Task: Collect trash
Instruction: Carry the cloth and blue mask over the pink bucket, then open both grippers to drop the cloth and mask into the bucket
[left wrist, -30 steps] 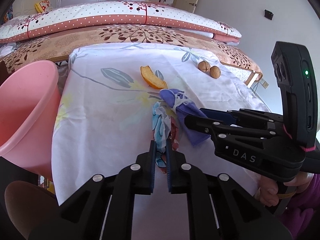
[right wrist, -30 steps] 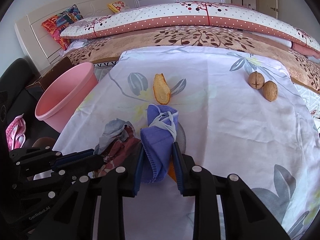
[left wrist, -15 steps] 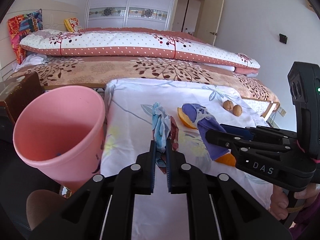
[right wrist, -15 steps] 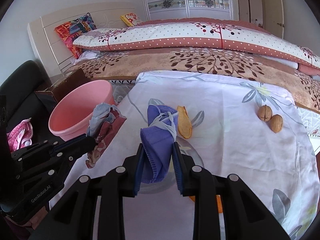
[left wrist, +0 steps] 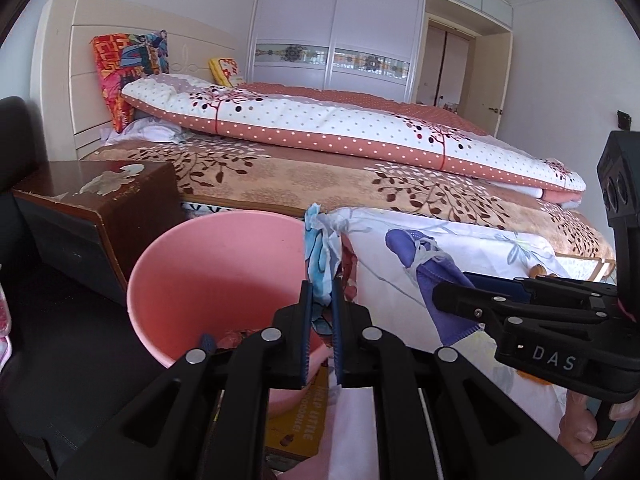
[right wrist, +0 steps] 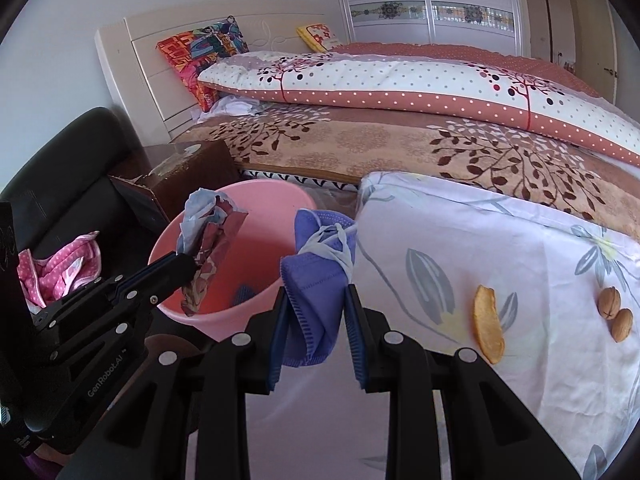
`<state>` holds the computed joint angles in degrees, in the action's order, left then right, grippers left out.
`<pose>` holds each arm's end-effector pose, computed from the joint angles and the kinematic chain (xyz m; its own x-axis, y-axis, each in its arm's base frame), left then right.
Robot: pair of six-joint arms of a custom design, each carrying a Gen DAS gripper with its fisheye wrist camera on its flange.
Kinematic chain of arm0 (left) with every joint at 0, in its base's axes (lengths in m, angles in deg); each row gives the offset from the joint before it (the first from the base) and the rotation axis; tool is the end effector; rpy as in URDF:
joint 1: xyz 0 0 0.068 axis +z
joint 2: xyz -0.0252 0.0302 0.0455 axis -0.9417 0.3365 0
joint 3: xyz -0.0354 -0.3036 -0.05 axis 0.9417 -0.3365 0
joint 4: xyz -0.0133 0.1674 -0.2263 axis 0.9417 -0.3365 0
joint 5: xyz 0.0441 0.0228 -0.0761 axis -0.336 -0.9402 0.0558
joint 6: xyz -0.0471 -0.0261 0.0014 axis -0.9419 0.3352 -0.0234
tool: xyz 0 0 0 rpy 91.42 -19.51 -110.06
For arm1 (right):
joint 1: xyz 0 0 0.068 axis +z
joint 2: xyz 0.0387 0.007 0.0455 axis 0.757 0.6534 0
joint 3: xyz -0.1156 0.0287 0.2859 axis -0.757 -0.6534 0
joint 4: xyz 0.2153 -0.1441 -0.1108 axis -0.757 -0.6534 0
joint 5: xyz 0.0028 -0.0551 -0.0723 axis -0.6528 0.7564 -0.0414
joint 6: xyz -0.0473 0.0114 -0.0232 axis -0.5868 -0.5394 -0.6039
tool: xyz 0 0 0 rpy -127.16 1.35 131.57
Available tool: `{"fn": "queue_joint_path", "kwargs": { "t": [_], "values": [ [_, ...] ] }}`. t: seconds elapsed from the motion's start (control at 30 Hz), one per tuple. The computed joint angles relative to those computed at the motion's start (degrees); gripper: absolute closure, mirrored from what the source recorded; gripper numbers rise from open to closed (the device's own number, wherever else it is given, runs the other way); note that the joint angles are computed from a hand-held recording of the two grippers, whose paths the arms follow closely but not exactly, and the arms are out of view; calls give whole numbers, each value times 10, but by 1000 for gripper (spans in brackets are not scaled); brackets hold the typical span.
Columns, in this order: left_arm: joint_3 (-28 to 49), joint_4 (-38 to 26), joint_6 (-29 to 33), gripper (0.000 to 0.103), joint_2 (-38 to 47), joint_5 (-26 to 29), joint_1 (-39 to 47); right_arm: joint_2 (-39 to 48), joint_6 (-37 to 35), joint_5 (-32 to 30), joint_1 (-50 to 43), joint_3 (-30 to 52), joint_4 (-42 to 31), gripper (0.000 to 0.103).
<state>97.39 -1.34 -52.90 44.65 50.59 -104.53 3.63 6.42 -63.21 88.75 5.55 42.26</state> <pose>0.1132 -0.0503 0.2042 -0.4799 -0.2413 -0.8435 -0.2786 0.9536 -0.1143 0.2068 0.1792 0.2276 -0.5933 -0.3756 -0.7120 -0.6769 0.7115 0.1886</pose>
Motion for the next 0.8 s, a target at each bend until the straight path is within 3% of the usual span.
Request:
{"fn": "queue_joint_path", "kwargs": {
  "t": [0.47, 0.8],
  "values": [
    [-36, 29, 131, 95, -44, 137, 297, 181, 6, 28, 104, 141, 17, 76],
    [-42, 68, 179, 95, -19, 206, 425, 270, -6, 21, 119, 207, -7, 76]
  ]
}}
